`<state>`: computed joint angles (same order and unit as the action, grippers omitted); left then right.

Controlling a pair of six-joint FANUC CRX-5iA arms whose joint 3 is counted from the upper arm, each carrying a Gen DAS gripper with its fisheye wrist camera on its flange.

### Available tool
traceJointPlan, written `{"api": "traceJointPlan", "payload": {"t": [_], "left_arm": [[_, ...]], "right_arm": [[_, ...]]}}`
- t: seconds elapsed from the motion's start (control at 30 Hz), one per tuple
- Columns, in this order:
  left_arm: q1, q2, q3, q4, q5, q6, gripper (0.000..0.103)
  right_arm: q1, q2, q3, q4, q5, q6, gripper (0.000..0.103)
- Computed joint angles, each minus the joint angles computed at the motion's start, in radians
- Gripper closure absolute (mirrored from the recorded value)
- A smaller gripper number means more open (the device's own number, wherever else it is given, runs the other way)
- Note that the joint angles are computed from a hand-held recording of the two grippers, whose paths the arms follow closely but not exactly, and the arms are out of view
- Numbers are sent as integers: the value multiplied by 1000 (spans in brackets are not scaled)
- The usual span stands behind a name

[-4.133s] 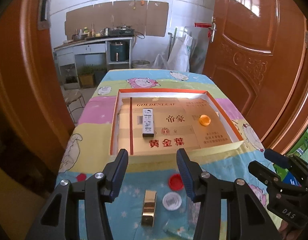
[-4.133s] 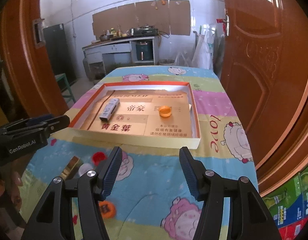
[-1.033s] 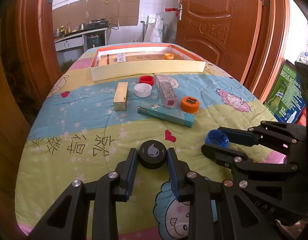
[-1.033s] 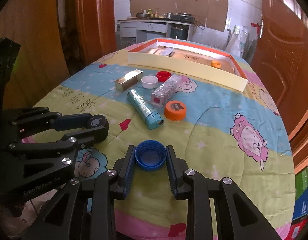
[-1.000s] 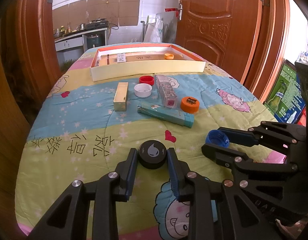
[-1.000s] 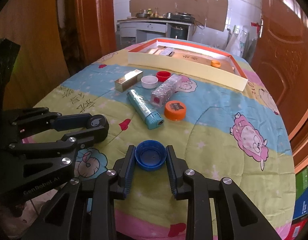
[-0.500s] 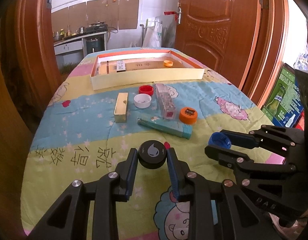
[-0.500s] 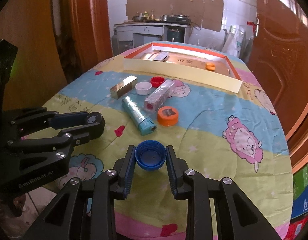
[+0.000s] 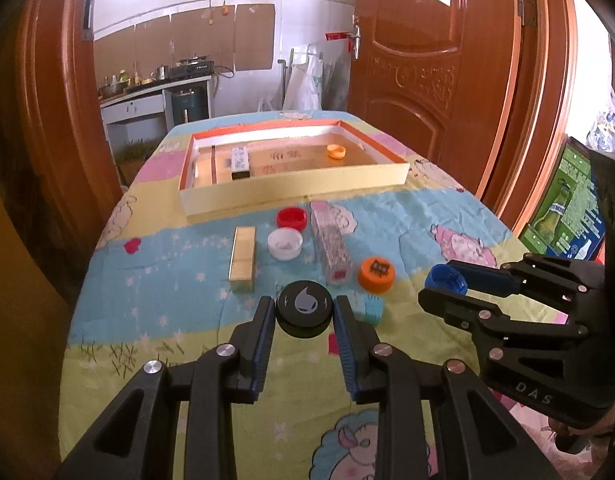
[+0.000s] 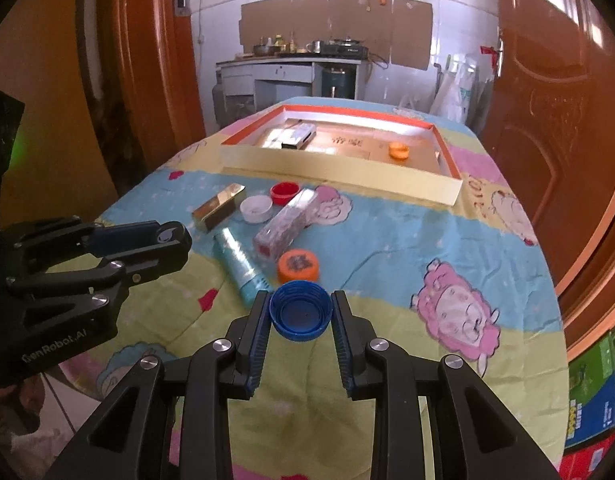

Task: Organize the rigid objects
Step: 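Carry the blue and black caps over the cardboard tray with both grippers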

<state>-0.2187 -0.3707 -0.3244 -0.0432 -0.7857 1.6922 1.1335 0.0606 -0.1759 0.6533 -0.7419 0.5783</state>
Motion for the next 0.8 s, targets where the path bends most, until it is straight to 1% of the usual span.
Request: {"api": "traceJointPlan", "payload": {"t": [0.37, 0.67, 0.8], "left_arm": [[17, 46, 53, 20, 20, -32, 72], [59, 103, 111, 99, 29, -127, 72], [68, 144, 162, 107, 20, -151, 72]], "right_arm": [[-44, 17, 35, 26, 24, 27, 73], [-82, 42, 83, 30, 23, 79, 73], [-105, 59, 121, 10, 24, 116, 73]]}}
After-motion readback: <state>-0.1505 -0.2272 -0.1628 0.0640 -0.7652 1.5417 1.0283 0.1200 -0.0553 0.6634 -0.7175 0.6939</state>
